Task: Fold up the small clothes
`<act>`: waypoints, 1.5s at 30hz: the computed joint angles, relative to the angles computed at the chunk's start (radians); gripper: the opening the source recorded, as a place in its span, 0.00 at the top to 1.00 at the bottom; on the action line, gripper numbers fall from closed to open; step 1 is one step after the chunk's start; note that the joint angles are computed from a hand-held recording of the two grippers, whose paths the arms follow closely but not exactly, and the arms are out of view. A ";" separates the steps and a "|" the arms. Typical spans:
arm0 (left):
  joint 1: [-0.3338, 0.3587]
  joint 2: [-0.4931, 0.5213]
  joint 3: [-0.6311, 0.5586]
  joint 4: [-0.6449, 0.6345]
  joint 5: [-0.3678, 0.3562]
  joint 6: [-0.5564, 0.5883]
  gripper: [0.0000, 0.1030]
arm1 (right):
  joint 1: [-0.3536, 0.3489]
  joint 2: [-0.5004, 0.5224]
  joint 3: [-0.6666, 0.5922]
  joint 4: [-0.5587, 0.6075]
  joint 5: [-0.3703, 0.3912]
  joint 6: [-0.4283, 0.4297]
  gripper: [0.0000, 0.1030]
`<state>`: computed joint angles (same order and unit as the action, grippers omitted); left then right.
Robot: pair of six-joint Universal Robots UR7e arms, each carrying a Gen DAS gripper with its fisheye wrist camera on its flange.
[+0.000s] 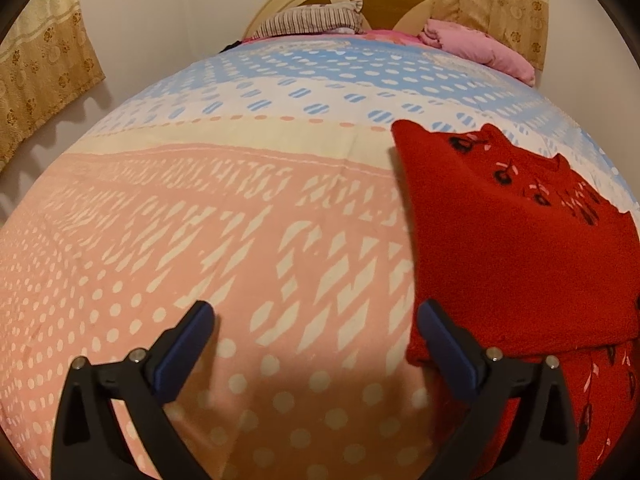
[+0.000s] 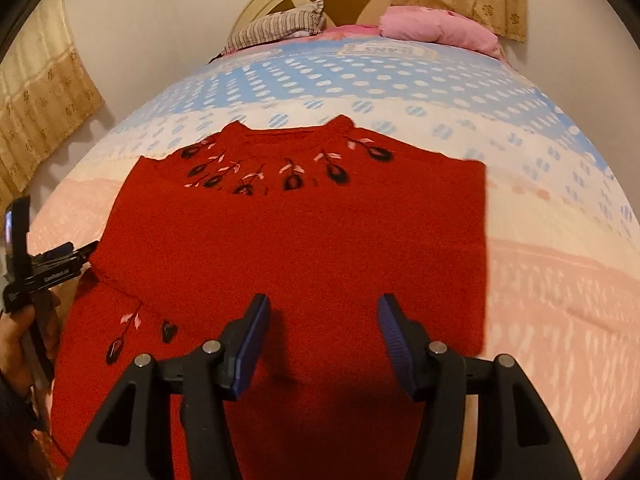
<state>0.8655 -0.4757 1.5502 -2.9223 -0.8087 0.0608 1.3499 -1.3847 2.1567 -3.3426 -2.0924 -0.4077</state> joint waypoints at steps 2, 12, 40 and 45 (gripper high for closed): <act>0.002 -0.003 0.002 0.001 0.003 -0.006 0.00 | -0.001 0.025 -0.027 0.036 0.004 0.013 0.45; 0.010 -0.002 -0.004 0.021 -0.006 -0.021 0.00 | -0.060 -0.006 0.041 -0.040 0.115 -0.012 0.41; -0.111 -0.276 0.451 -0.069 -0.208 -0.004 0.00 | -0.031 -0.143 0.339 -0.212 0.127 0.057 0.39; -0.120 -0.309 0.492 -0.052 -0.225 -0.008 0.00 | -0.020 -0.148 0.402 -0.276 0.122 0.059 0.39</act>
<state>0.7456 -0.7847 2.0418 -2.9745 -1.0341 0.0531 1.3303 -1.5330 2.5590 -3.6191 -1.9708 -0.3487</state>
